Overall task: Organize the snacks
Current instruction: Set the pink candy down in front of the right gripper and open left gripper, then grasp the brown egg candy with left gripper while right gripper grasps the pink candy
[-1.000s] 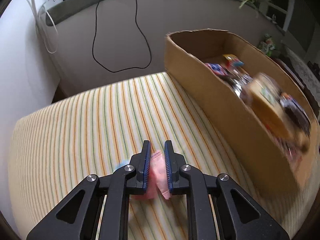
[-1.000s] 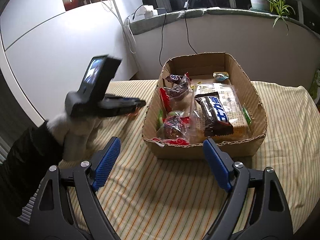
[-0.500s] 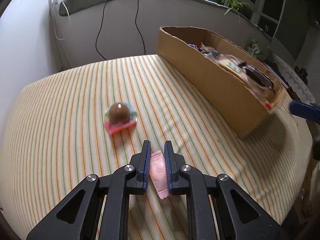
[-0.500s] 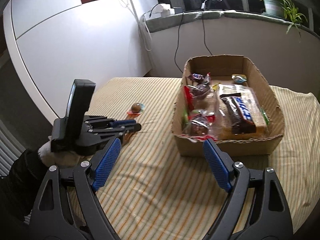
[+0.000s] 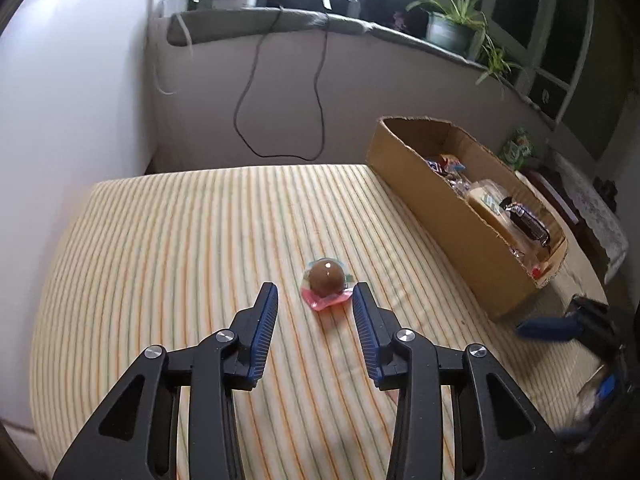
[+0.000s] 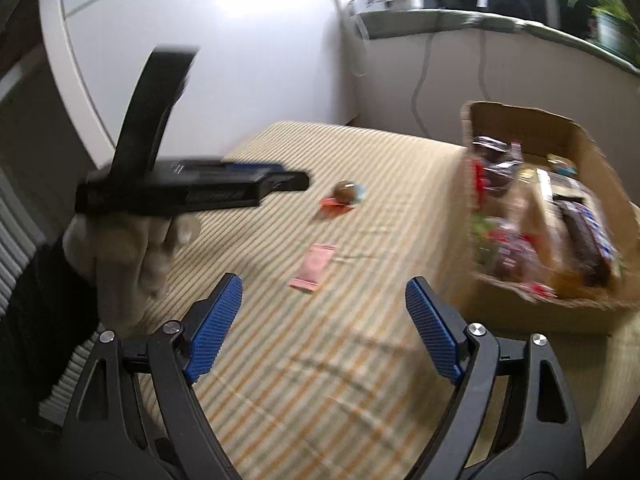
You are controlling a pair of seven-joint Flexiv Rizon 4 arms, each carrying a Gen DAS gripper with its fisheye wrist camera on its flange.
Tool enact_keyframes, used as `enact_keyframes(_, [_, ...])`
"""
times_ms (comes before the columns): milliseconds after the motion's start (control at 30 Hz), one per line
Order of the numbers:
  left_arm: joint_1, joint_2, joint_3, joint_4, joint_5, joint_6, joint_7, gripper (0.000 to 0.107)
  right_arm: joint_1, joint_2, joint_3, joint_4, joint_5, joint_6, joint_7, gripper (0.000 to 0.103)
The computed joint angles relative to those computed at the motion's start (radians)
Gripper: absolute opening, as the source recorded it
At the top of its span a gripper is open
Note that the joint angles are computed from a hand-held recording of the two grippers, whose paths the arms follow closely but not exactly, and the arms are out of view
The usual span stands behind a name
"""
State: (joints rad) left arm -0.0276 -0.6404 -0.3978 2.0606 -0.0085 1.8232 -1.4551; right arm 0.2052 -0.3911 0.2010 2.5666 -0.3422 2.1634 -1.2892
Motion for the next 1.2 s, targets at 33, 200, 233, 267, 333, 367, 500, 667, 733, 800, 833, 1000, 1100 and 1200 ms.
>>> enact_keyframes(33, [-0.008,-0.002,0.007,-0.007,0.003,-0.009,0.009,0.037,0.021,-0.009,-0.008,-0.010,0.011,-0.012,-0.015,0.072])
enact_keyframes(200, [-0.081,-0.047,0.067,-0.077,-0.024,-0.053,0.052,0.037,0.120,-0.061,-0.047,-0.086,0.100,-0.115,-0.034,0.057])
enact_keyframes(233, [-0.087,-0.059,0.071,-0.090,-0.029,-0.057,0.061,0.037,0.132,-0.064,-0.052,-0.095,0.115,-0.129,-0.035,0.056])
enact_keyframes(267, [-0.086,-0.063,0.071,-0.089,-0.030,-0.054,0.067,0.037,0.149,-0.067,-0.060,-0.103,0.132,-0.143,-0.037,0.053])
enact_keyframes(333, [-0.086,-0.075,0.071,-0.098,-0.033,-0.055,0.082,0.037,0.177,-0.069,-0.074,-0.111,0.159,-0.154,-0.051,0.052])
enact_keyframes(367, [-0.079,-0.082,0.063,-0.102,-0.034,-0.057,0.089,0.037,0.203,-0.069,-0.089,-0.115,0.179,-0.159,-0.063,0.051])
enact_keyframes(500, [-0.066,-0.090,0.047,-0.105,-0.039,-0.062,0.110,0.037,0.328,-0.074,-0.165,-0.131,0.273,-0.186,-0.109,0.045])
enact_keyframes(667, [-0.055,-0.095,0.031,-0.106,-0.047,-0.073,0.129,0.037,0.389,-0.073,-0.207,-0.147,0.328,-0.209,-0.153,0.041])
enact_keyframes(733, [-0.044,-0.096,0.020,-0.101,-0.050,-0.068,0.130,0.034,0.408,-0.072,-0.219,-0.149,0.343,-0.213,-0.167,0.037])
enact_keyframes(800, [-0.043,-0.098,0.022,-0.103,-0.059,-0.069,0.125,0.028,0.415,-0.071,-0.223,-0.151,0.351,-0.216,-0.176,0.029])
enact_keyframes(833, [-0.037,-0.100,0.014,-0.102,-0.061,-0.068,0.123,0.028,0.416,-0.070,-0.222,-0.151,0.354,-0.218,-0.179,0.026])
enact_keyframes(1000, [-0.027,-0.101,0.010,-0.093,-0.062,-0.054,0.110,0.026,0.340,-0.078,-0.170,-0.166,0.320,-0.226,-0.171,0.021])
enact_keyframes(1100, [-0.021,-0.099,0.006,-0.085,-0.059,-0.046,0.101,0.026,0.317,-0.077,-0.156,-0.164,0.307,-0.224,-0.164,0.020])
enact_keyframes(1200, [-0.011,-0.094,0.000,-0.075,-0.056,-0.038,0.087,0.026,0.319,-0.074,-0.160,-0.160,0.310,-0.212,-0.164,0.020])
